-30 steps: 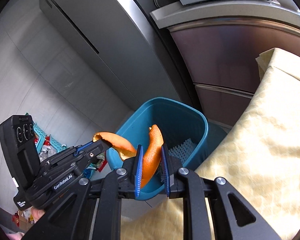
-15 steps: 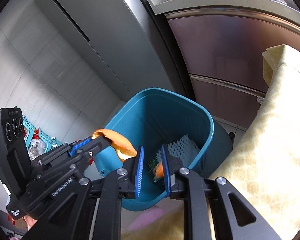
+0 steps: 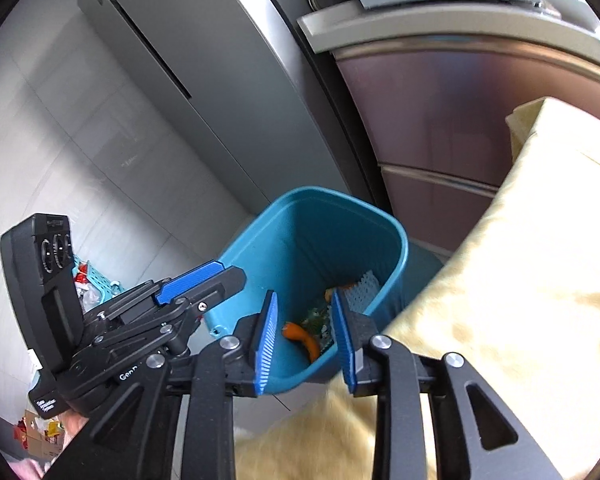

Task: Collect trash
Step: 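Open the left tool over the bin while the right tool releases its peel, then move both open tools back to the paper cups and wrapper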

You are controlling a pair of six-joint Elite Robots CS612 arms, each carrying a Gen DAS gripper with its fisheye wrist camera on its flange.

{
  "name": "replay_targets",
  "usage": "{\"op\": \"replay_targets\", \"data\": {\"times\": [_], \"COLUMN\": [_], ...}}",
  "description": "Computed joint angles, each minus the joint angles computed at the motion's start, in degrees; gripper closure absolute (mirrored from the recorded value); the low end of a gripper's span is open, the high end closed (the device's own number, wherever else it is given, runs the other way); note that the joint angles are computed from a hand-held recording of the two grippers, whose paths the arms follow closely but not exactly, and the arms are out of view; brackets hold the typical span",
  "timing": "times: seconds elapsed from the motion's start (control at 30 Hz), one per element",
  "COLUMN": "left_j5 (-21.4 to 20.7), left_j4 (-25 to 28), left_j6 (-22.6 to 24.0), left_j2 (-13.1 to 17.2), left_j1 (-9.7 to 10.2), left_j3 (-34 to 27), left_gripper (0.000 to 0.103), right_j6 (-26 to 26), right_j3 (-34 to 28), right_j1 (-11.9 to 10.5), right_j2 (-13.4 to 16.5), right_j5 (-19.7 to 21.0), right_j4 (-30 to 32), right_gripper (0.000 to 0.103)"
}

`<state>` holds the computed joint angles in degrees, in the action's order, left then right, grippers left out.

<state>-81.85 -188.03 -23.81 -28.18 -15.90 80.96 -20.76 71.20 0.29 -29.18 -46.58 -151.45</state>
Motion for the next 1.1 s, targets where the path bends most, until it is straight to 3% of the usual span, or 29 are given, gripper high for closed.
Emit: {"op": "replay_targets", "data": {"times": [0.2,0.43,0.77,1.1], "left_j5": [-2.9,-9.3,-18.0,-24.7], "left_j4": [-6.1,-9.7,-5.6,1.9], "left_j6": [3.6,8.4,14.2,20.6], "left_j2": [-1.1,-1.6,-0.5,1.6], "left_j1": [-1.47,-3.85,-8.13,-12.3], "left_j3": [1.9,1.9,-1.6,-6.9], "left_gripper": [0.062,0.055,0.055,0.055], "right_j6": [-1.0,2.5,12.8,22.2], "right_j3": [5.5,12.9,23.1,25.6], "right_j1": [-2.8,-7.2,-14.4,-19.9], "right_j2": [-3.0,-6.4,-9.7,-9.0], "right_j5": [3.4,3.6,-1.2,-9.9], "right_j4": [-6.2,-16.2,-31.0,-39.6], "right_gripper": [0.068,0.068,0.064,0.063]}}
